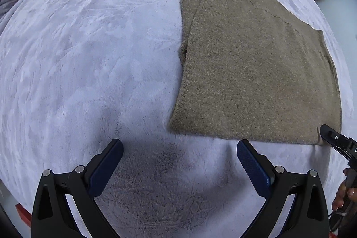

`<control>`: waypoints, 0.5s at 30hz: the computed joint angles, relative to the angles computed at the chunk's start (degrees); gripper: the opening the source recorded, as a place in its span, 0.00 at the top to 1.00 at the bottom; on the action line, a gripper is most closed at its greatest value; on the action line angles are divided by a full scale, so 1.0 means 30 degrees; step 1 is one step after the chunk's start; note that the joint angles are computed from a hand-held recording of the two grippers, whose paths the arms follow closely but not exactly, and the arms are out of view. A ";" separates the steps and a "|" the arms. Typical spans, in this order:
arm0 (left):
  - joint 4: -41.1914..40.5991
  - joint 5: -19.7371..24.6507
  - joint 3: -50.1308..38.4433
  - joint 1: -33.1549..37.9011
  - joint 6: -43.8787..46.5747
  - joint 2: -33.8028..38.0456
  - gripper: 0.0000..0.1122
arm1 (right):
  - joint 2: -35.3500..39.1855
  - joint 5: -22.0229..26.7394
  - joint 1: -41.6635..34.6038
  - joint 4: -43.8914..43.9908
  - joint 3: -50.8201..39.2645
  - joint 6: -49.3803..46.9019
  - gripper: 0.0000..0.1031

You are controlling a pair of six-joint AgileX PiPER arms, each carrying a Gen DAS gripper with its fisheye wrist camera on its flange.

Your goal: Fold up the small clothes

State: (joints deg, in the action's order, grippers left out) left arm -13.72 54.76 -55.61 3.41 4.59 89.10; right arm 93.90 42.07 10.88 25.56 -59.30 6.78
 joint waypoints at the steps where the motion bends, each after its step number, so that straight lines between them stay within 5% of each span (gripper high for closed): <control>1: -0.0067 0.0061 0.0140 0.0140 0.0160 -0.0235 0.09 | 0.0009 0.0010 -0.0004 -0.0008 -0.0014 -0.0041 0.45; 9: -0.1296 0.0255 0.1178 0.0181 0.0800 -0.1621 0.09 | 0.0036 -0.0035 -0.0042 0.0113 0.0051 -0.0154 0.45; 15: -0.6285 0.1910 0.2174 0.2694 0.4910 -0.2115 0.09 | 0.0146 -0.0046 -0.0134 0.0321 0.0060 -0.0471 0.44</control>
